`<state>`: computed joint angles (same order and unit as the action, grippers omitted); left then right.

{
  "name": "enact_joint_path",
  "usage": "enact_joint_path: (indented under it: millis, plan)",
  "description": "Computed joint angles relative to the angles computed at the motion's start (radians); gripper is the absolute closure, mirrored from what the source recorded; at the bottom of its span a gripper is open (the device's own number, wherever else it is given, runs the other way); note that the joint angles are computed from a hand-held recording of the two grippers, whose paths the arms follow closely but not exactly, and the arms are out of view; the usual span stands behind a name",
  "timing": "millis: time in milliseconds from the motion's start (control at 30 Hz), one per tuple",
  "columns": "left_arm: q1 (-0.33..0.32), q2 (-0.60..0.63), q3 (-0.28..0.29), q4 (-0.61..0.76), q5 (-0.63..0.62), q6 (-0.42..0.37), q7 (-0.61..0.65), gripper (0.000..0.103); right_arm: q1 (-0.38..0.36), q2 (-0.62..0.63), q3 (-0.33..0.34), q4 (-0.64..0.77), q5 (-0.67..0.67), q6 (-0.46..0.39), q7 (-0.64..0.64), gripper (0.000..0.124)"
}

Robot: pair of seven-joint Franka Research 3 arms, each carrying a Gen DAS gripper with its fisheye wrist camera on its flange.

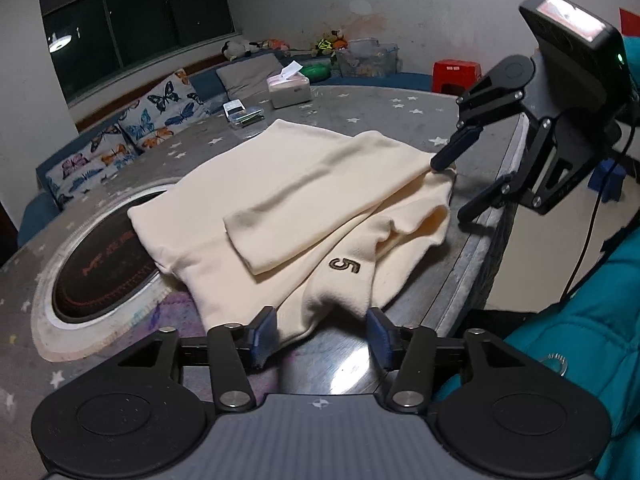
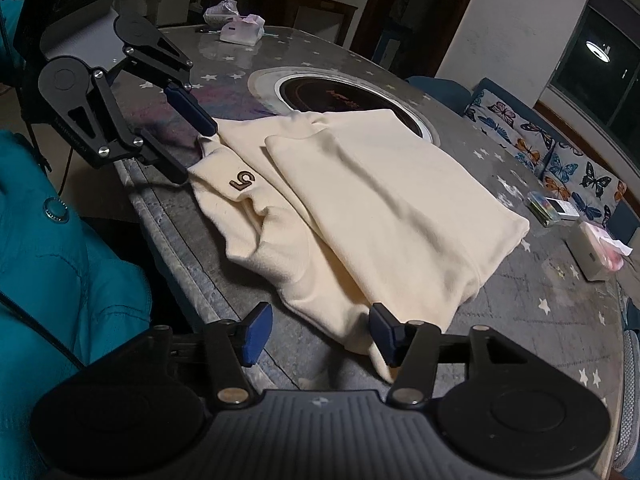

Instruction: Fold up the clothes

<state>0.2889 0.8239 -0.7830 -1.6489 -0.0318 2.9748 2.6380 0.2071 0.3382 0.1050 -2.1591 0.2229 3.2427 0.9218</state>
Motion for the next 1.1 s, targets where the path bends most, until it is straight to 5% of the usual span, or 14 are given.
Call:
enact_joint_path:
  millis: [167, 433, 467, 600, 700, 1100]
  plan:
    - [-0.010, 0.008, 0.014, 0.002, 0.018, 0.024, -0.009, 0.043, -0.015, 0.014, 0.015, 0.014, 0.005, 0.007, -0.001, 0.063]
    - [0.033, 0.074, -0.069, 0.003, 0.082, 0.062, 0.044, 0.043, -0.048, 0.033, 0.053, 0.038, 0.006, 0.007, -0.007, 0.061]
    - [0.035, 0.084, -0.079, 0.008, 0.090, 0.061, 0.045, 0.045, -0.054, 0.035, 0.059, 0.041, 0.006, 0.007, -0.008, 0.060]
    - [0.016, 0.116, -0.085, 0.066, 0.087, 0.021, 0.017, 0.081, -0.064, 0.042, 0.071, 0.051, 0.004, 0.004, -0.017, 0.060]
    - [-0.008, 0.133, -0.081, 0.125, 0.042, -0.009, -0.021, 0.092, -0.076, 0.042, 0.082, 0.053, 0.005, 0.002, -0.025, 0.059]
    - [-0.142, 0.165, 0.024, 0.334, -0.132, -0.113, -0.051, 0.094, -0.166, 0.095, 0.175, 0.101, -0.013, 0.036, -0.036, 0.060]
